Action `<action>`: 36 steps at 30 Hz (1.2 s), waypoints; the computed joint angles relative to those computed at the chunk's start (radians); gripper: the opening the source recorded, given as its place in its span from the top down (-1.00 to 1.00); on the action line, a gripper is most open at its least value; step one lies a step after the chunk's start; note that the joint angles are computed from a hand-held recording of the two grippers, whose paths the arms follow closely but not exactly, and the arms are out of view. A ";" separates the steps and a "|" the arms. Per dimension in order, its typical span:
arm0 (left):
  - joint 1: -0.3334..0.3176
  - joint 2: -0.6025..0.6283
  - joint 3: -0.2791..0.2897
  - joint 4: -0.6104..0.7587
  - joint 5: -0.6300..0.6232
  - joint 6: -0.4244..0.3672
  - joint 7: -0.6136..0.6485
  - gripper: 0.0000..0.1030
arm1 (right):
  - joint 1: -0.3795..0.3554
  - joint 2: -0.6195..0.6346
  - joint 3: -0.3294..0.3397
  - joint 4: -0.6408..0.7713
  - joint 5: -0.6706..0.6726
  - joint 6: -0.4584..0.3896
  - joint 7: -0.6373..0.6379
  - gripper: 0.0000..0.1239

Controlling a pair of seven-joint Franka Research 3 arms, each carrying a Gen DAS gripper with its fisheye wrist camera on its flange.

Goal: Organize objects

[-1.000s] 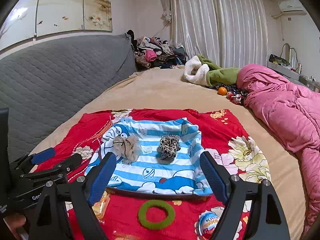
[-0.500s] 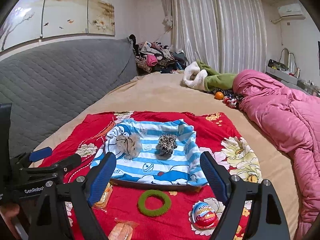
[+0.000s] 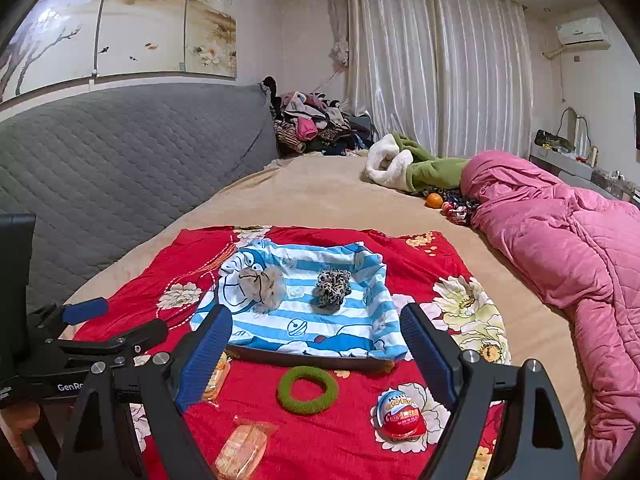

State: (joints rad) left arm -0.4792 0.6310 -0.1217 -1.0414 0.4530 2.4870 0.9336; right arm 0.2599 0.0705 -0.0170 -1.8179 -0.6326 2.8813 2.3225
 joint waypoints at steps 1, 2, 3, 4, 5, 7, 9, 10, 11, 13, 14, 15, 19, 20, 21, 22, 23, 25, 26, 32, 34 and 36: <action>-0.003 -0.009 0.003 -0.014 0.006 0.006 -0.006 -0.98 | 0.000 -0.006 0.001 -0.007 0.006 0.000 -0.006 -0.38; -0.006 -0.020 0.003 -0.030 0.012 0.012 -0.008 -0.98 | -0.001 -0.010 0.003 -0.011 0.008 0.002 -0.008 -0.38; -0.003 -0.029 -0.001 -0.045 0.011 0.021 -0.006 -0.98 | -0.002 -0.018 0.003 -0.022 0.002 0.009 -0.002 -0.38; -0.003 -0.042 -0.003 -0.066 0.014 0.038 -0.011 -0.98 | -0.004 -0.025 0.004 -0.030 -0.005 0.013 0.005 -0.38; -0.001 -0.051 -0.009 -0.079 0.011 0.043 -0.010 -0.98 | -0.008 -0.031 0.006 -0.037 -0.005 0.017 0.006 -0.38; 0.006 -0.074 -0.018 -0.117 0.002 0.068 -0.020 -0.98 | -0.016 -0.048 0.013 -0.056 -0.005 0.027 0.007 -0.38; 0.003 -0.093 -0.015 -0.146 0.013 0.085 -0.040 -0.98 | -0.026 -0.067 0.021 -0.078 -0.027 0.039 0.030 -0.38; -0.004 -0.102 -0.009 -0.158 0.027 0.084 -0.049 -0.98 | -0.033 -0.074 0.027 -0.084 -0.029 0.042 0.034 -0.38; -0.006 -0.108 -0.010 -0.165 0.034 0.085 -0.055 -0.98 | -0.039 -0.081 0.032 -0.093 -0.033 0.046 0.040 -0.38; -0.003 -0.123 -0.019 -0.185 0.037 0.085 -0.055 -0.98 | -0.053 -0.098 0.044 -0.114 -0.037 0.055 0.047 -0.38; -0.001 -0.132 -0.023 -0.200 0.036 0.095 -0.060 -0.98 | -0.059 -0.105 0.050 -0.123 -0.040 0.058 0.050 -0.38; -0.003 -0.144 -0.019 -0.219 0.045 0.106 -0.077 -0.98 | -0.067 -0.115 0.056 -0.136 -0.047 0.065 0.056 -0.38; 0.010 -0.171 -0.046 -0.264 0.025 0.123 -0.073 -0.98 | -0.100 -0.149 0.087 -0.173 -0.091 0.072 0.096 -0.39; 0.004 -0.177 -0.043 -0.270 0.035 0.120 -0.079 -0.98 | -0.107 -0.158 0.093 -0.183 -0.092 0.077 0.098 -0.39; -0.002 -0.186 -0.039 -0.282 0.048 0.120 -0.086 -0.98 | -0.115 -0.168 0.099 -0.196 -0.091 0.082 0.096 -0.40; -0.006 -0.194 -0.038 -0.292 0.057 0.122 -0.094 -0.98 | -0.124 -0.177 0.108 -0.204 -0.094 0.082 0.099 -0.41; -0.014 -0.201 -0.032 -0.299 0.075 0.116 -0.109 -0.98 | -0.134 -0.184 0.116 -0.210 -0.098 0.083 0.103 -0.42; -0.029 -0.220 -0.021 -0.320 0.122 0.107 -0.136 -0.98 | -0.156 -0.203 0.131 -0.230 -0.111 0.092 0.118 -0.43; -0.041 -0.224 -0.014 -0.318 0.151 0.085 -0.153 -0.98 | -0.164 -0.209 0.137 -0.238 -0.106 0.098 0.116 -0.43; -0.051 -0.247 -0.027 -0.345 0.219 0.053 -0.217 -0.98 | -0.225 -0.257 0.184 -0.292 -0.103 0.115 0.122 -0.45; -0.048 -0.260 -0.029 -0.372 0.234 0.075 -0.247 -0.98 | -0.241 -0.272 0.197 -0.313 -0.092 0.124 0.113 -0.49; -0.049 -0.271 -0.031 -0.393 0.257 0.091 -0.269 -0.98 | -0.259 -0.283 0.212 -0.329 -0.082 0.131 0.106 -0.55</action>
